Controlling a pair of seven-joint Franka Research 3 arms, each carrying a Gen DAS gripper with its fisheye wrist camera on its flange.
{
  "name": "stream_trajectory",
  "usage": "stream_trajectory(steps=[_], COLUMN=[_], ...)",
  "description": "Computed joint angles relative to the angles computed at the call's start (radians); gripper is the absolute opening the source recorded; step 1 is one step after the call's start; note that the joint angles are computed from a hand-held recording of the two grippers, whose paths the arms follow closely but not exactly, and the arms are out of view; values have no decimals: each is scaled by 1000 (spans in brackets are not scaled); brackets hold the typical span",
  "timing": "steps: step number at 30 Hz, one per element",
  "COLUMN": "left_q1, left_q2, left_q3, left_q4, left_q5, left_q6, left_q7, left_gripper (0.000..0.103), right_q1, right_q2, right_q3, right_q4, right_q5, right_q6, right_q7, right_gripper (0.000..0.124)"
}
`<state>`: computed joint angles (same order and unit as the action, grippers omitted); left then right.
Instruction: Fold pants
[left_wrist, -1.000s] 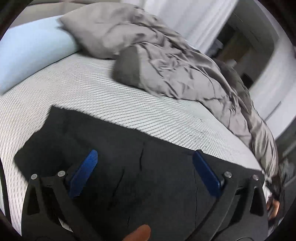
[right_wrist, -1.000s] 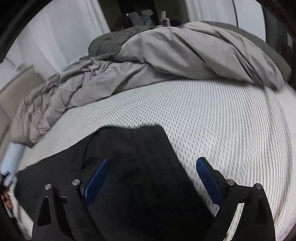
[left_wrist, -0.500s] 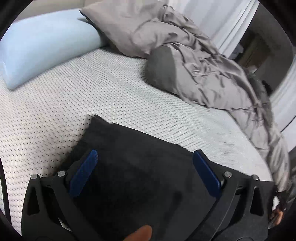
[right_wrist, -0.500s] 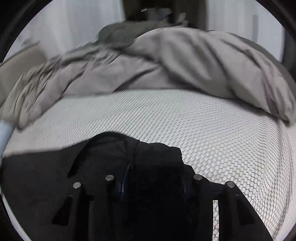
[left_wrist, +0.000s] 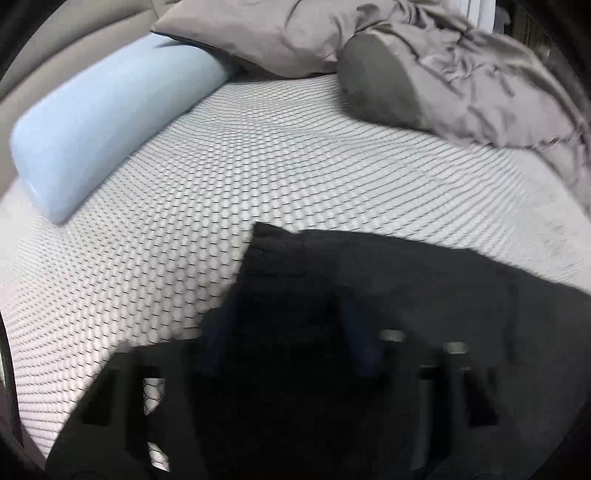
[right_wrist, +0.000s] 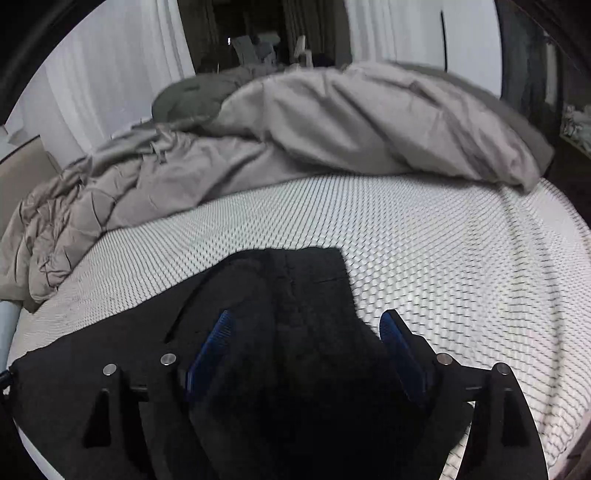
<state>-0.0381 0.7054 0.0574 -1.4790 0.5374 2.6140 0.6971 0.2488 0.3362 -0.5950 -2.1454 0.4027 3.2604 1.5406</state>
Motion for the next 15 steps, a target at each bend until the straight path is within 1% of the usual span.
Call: stream_trajectory(steps=[1, 2, 3, 4, 5, 6, 7, 8, 9, 10, 11, 12, 13, 14, 15], left_q1=[-2, 1, -4, -15, -26, -33, -37, -35, -28, -22, -23, -23, -34, -27, -39], left_q2=[-9, -19, -33, -46, -52, -53, -52, -48, -41, -34, -36, -50, -80, -113, -135], left_q3=[6, 8, 20, 39, 60, 73, 80, 80, 71, 58, 57, 56, 60, 47, 54], left_q4=[-17, -32, -51, -71, -82, -85, -85, -84, -74, -55, -52, -66, -110, -155, -192], left_q5=[13, 16, 25, 42, 59, 66, 68, 68, 59, 48, 50, 57, 74, 78, 94], left_q6=[34, 69, 99, 135, 165, 176, 175, 179, 162, 123, 114, 125, 159, 217, 271], left_q7=[-7, -15, -39, -74, -112, -145, -171, -187, -187, -174, -176, -181, -206, -209, -234], left_gripper=[27, 21, 19, 17, 17, 17, 17, 19, 20, 22, 24, 26, 38, 56, 65], right_q1=[20, 7, -41, -117, -164, -188, -200, -184, -150, -120, -104, -84, -72, -75, -88], right_q2=[-11, -25, -59, -77, -93, -108, -114, -117, -120, -125, -134, -145, -153, -161, -176], right_q3=[-17, 1, 54, 137, 185, 215, 230, 220, 194, 171, 160, 148, 142, 151, 170], right_q4=[-20, -39, -77, -88, -104, -119, -122, -126, -133, -139, -149, -162, -171, -181, -192], right_q5=[11, 21, 1, 24, 21, 25, 30, 46, 73, 95, 111, 130, 147, 157, 154], right_q6=[25, 45, 80, 98, 109, 115, 114, 115, 118, 114, 110, 109, 111, 118, 111], right_q7=[3, 2, 26, 8, 11, 9, -2, -28, -60, -96, -124, -153, -176, -191, -208], right_gripper=[84, 84, 84, 84, 84, 84, 84, 84, 84, 84, 84, 84, 84, 84, 84])
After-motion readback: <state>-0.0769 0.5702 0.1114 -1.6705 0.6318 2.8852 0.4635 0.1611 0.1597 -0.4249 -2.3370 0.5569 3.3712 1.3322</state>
